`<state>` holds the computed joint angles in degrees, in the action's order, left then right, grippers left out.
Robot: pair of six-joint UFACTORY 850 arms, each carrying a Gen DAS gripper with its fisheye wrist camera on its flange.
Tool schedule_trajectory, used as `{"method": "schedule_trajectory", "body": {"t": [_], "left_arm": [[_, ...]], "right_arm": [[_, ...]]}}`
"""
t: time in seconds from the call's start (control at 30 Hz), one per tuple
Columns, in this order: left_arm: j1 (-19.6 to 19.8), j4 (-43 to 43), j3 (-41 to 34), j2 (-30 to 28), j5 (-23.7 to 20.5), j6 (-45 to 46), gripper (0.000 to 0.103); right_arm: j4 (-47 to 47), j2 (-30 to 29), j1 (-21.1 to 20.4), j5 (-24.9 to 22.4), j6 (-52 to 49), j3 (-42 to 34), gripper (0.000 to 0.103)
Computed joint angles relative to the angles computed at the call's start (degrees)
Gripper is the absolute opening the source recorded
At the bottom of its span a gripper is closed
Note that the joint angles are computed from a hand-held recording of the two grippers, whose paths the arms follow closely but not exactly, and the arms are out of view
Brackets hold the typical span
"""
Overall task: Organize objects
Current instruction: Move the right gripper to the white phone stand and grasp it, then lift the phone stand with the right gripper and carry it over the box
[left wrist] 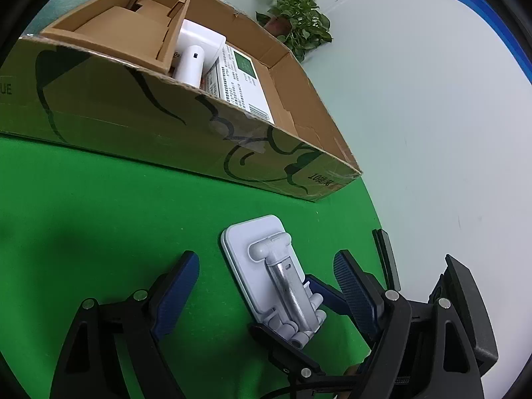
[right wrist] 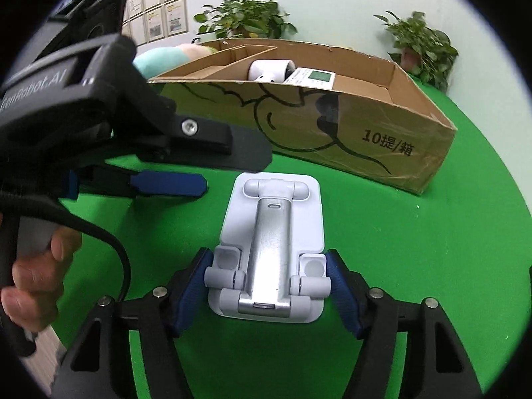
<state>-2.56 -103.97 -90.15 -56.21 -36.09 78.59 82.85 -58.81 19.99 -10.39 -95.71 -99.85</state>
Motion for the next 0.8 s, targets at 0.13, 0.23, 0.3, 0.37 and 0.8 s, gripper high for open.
{"method": "schedule_trajectory", "body": {"t": [0.13,0.23,0.3,0.37,0.8], "left_arm": [[-0.4,0.2,0.3,0.4,1.5,0.2,0.072],[-0.6,0.0,0.1,0.3,2.3,0.6,0.068],[-0.6,0.1,0.2,0.4,3.0,0.5,0.064],[-0.6,1.0,-0.1,0.4,4.0,0.1,0.056],[1.0,2.0,2.0,2.2,-1.1,1.5,0.033]], "right_arm": [[0.1,0.7,0.0,-0.5,3.7,0.8,0.067],[-0.7,0.7,-1.1,-5.9,9.5,0.6,0.067],[-0.9,0.5,-1.9,-9.7,12.5,0.1,0.067],[-1.6,0.2,-2.6,-12.6,15.5,-0.5,0.067],[11.3,3.2,-1.1,-9.6,2.3,4.4,0.066]]}}
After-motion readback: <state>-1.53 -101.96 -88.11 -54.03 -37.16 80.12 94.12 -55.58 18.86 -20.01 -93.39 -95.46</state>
